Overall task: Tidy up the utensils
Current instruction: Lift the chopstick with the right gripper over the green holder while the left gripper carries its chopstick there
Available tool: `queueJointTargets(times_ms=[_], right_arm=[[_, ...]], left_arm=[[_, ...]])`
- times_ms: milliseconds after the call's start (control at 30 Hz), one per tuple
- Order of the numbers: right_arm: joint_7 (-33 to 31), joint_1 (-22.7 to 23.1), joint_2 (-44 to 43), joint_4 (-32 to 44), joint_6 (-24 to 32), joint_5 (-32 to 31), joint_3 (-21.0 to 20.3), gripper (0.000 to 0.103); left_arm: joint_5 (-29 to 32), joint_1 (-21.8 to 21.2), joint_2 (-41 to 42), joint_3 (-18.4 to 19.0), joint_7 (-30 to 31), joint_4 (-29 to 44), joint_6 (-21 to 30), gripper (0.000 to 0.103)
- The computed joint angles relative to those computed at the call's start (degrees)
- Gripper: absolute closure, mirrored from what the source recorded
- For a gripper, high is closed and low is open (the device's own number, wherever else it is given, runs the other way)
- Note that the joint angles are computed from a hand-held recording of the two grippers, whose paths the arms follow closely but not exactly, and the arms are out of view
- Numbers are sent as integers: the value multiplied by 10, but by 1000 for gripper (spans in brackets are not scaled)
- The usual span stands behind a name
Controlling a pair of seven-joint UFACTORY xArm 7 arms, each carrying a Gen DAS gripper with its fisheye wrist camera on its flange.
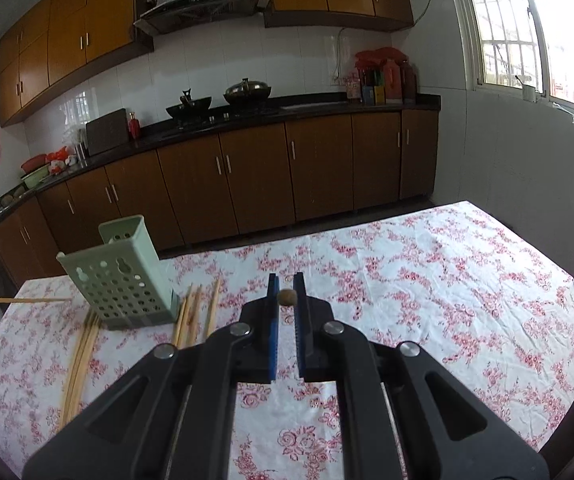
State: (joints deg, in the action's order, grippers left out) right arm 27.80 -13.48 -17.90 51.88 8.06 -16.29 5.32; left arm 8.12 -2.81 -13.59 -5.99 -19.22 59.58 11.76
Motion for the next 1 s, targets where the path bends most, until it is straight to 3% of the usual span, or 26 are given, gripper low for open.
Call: queueJointTargets(times_ms=[267,633,867,1000], right_arm=[[9,-10,13,30,-13,-9,4,95],[11,1,40,85,-5,-21,-5,95],[-55,59,57,155,-10,50,-45,95],[-140,124,72,203,-14,153,-84,95]], left_arm=[[46,23,23,-16,-41,54,1,96],[95,17,55,-5,-77,108,25,96],[43,-13,62,9,-28,163,33,96],[8,-32,69,9,10,207,29,96]])
